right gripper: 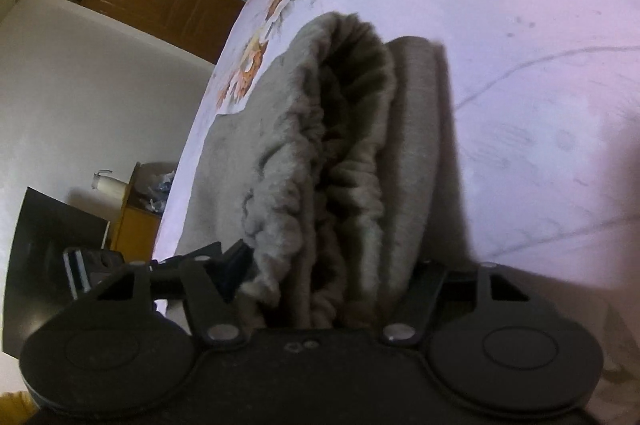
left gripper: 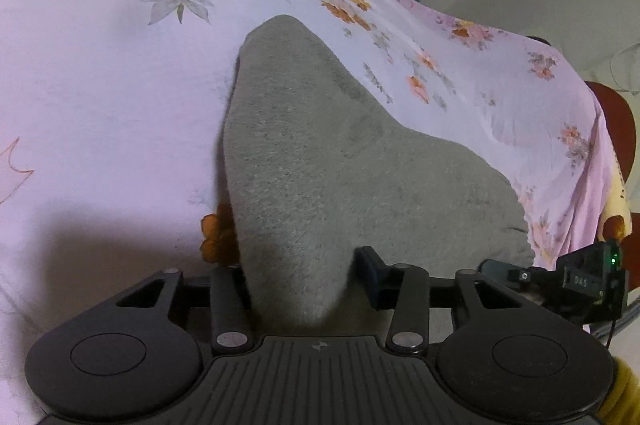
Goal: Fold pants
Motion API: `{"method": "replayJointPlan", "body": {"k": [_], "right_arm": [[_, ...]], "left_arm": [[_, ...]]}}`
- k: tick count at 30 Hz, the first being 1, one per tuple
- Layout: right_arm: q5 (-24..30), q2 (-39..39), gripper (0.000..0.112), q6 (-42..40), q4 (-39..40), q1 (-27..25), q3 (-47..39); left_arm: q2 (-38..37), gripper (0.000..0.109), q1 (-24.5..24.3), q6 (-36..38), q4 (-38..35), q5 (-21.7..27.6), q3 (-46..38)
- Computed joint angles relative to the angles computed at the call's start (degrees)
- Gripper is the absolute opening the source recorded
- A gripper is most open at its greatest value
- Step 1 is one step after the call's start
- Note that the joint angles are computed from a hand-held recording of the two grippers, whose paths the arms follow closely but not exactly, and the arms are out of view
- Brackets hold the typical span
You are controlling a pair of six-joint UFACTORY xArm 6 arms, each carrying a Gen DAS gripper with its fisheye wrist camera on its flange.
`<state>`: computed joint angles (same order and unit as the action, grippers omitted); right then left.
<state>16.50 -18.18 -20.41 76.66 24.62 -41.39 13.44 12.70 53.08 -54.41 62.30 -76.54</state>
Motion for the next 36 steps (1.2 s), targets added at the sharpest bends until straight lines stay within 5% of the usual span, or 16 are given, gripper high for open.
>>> {"method": "replayJointPlan", "body": {"k": [7,16,27,36], "right_arm": [[-4.0,-0.3,0.055,17.8,-19.8,2.1,0.9],[-10.0,-3.2,0.046,31.0,-32.4,4.9,2.6],[-11.2,-3.6,0.045,33.1,-38.7,4.2,-2.5],[-9.5,1.0,0.045,23.9,-34.4,0.1,-11.8]], "left_arm": [[-7.6,0.033,-4.3,1.8,3.2,-11.1,7.5],[-13.2,0.024,-5.7,3.7,3.8,-15.8,10.7],[-17.2,0.023,-6.2,6.3,-1.2,-15.8,8.4],[-12.7,0.023,-9.1,3.7,-2.5,-17.9,-0.8]]}}
